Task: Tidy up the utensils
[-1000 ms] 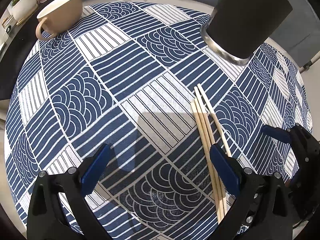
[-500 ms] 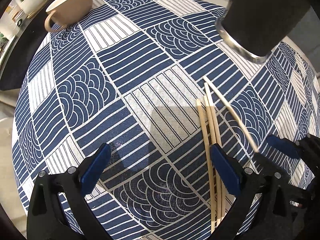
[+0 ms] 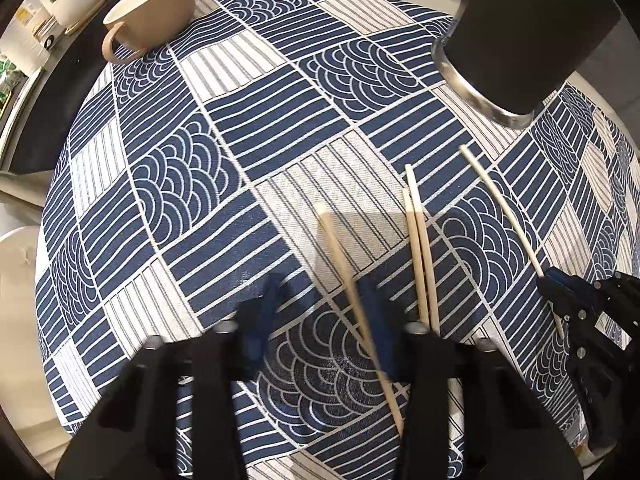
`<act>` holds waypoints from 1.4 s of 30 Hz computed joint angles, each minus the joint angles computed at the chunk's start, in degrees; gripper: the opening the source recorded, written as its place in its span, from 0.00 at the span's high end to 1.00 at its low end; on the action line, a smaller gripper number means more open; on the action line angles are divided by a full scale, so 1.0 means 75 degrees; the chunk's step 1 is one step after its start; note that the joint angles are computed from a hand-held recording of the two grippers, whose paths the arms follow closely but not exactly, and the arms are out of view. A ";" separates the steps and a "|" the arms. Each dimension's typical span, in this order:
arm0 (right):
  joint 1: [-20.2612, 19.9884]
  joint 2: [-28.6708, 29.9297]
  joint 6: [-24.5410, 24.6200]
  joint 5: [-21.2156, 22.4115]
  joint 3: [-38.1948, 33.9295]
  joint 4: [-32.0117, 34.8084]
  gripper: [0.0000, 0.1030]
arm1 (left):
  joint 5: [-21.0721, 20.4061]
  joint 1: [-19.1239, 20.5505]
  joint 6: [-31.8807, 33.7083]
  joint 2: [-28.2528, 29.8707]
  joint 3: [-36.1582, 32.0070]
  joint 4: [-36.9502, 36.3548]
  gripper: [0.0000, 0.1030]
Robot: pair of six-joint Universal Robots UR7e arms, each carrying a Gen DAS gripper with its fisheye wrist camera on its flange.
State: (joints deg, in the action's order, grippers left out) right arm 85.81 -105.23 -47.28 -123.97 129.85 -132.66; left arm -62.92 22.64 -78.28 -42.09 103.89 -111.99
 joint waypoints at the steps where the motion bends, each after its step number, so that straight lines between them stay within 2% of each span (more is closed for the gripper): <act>1: -0.0010 -0.0014 0.0027 0.0001 -0.0008 0.0024 0.95 | -0.0036 0.0010 -0.0051 -0.0100 0.0059 0.0024 0.80; 4: -0.0012 0.0017 0.0078 -0.0060 -0.0051 0.0034 0.95 | -0.0173 0.0107 -0.0124 -0.0326 0.0228 -0.0134 0.92; 5: -0.0016 0.0027 0.0063 -0.0070 -0.0048 0.0005 0.95 | -0.0228 0.0152 -0.0146 -0.0388 0.0282 -0.0220 0.93; 13: -0.0149 0.0022 0.0261 0.0209 -0.0216 0.0130 0.95 | -0.0478 0.0389 0.0099 -0.0685 0.0557 -0.0740 0.95; 18: -0.0273 -0.0164 0.0312 0.0695 -0.0392 0.0345 0.95 | -0.0608 0.0590 0.0238 -0.0892 0.0650 -0.0973 0.95; 21: -0.0482 -0.0378 0.0429 0.1221 -0.0567 0.0619 0.95 | -0.0590 0.0664 0.0280 -0.1116 0.0716 -0.0999 0.95; 30: -0.1197 -0.0953 0.0599 0.2660 -0.0891 0.1174 0.95 | -0.0161 0.0652 0.0469 -0.1511 0.0275 -0.0659 0.95; 33: -0.1369 -0.1111 0.0589 0.2933 -0.0938 0.1237 0.95 | 0.0033 0.0493 0.0455 -0.1712 0.0154 -0.0463 0.95; 35: -0.1500 -0.1219 0.0591 0.3117 -0.0981 0.1248 0.95 | 0.0165 0.0394 0.0463 -0.1372 -0.0160 -0.0517 0.96; 42: -0.1888 -0.1337 0.0712 0.3577 -0.1216 0.1200 0.96 | 0.0529 0.0290 0.0802 -0.1170 -0.0668 -0.0483 0.96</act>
